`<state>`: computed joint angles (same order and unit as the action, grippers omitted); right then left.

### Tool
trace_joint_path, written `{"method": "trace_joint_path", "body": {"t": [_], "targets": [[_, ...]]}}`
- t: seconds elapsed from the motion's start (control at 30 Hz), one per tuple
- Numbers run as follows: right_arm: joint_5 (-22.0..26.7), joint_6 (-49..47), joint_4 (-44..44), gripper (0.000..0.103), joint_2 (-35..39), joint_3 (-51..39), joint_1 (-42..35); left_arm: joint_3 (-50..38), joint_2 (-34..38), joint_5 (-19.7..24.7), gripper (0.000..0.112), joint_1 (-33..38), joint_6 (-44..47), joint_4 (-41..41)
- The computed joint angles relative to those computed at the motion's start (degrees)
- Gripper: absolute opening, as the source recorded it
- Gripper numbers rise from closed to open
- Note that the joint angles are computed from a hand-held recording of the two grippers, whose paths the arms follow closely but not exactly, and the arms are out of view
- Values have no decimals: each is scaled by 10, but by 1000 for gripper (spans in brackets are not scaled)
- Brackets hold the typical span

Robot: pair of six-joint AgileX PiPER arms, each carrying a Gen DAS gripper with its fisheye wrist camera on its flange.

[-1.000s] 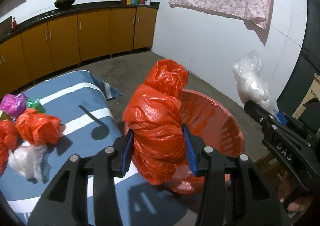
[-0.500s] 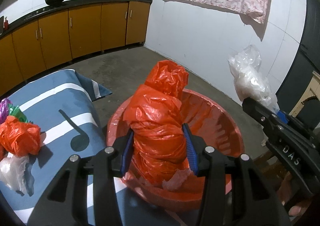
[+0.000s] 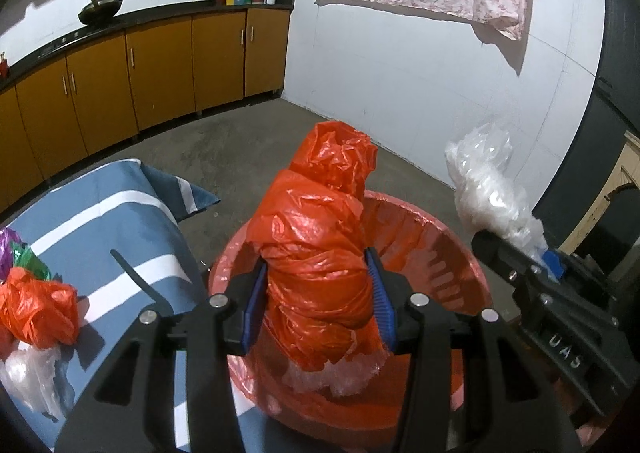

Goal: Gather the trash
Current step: 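Carry the clear bag and red bag over the red basket with both tools, then open both tools to drop the bags into the red basket, then return to the pile and close the right tool on a white bag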

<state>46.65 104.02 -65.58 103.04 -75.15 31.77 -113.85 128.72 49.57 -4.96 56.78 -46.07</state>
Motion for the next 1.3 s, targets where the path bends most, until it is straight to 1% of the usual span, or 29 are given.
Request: {"method": "trace_joint_path", "body": {"t": [0.07,0.13,0.17,0.27,0.37,0.4,0.47,0.57,0.63,0.73,0.83,0.93,1.0,1.13,1.23,1.3], "targets": [[-8,5,-1,45,-4,6,-4,3,1,-3,52,1,2,-3],[-12,16,-4,52,-8,14,-6,-2,4,-4,59,2,-6,-1],[-14,23,-7,54,-10,18,-6,-11,8,-1,60,1,-15,3],[-14,34,-10,55,-13,26,-5,-17,12,1,64,3,-23,5],[-2,30,-8,55,-13,26,-1,-15,11,-5,68,8,-26,7],[5,29,-6,57,-14,26,2,-14,11,-7,70,11,-28,7],[21,30,-8,62,-12,23,9,-3,5,-19,75,18,-28,6],[50,34,-17,75,-11,19,25,27,-12,-47,83,31,-16,-3],[70,41,-27,91,-8,13,34,49,-25,-69,89,39,-9,-5],[103,54,-42,100,2,-1,54,80,-45,-87,94,60,7,-14],[120,35,-40,101,21,-29,66,116,-66,-106,97,88,37,-30],[125,0,-29,101,45,-65,76,152,-86,-124,98,122,76,-51],[118,-20,-24,101,60,-87,83,168,-96,-133,98,146,102,-68],[98,-90,1,101,103,-155,97,195,-108,-150,99,199,150,-103],[90,-132,19,101,134,-208,110,192,-101,-159,99,238,158,-101],[81,-159,34,101,156,-246,117,178,-90,-159,99,264,144,-84]]}}
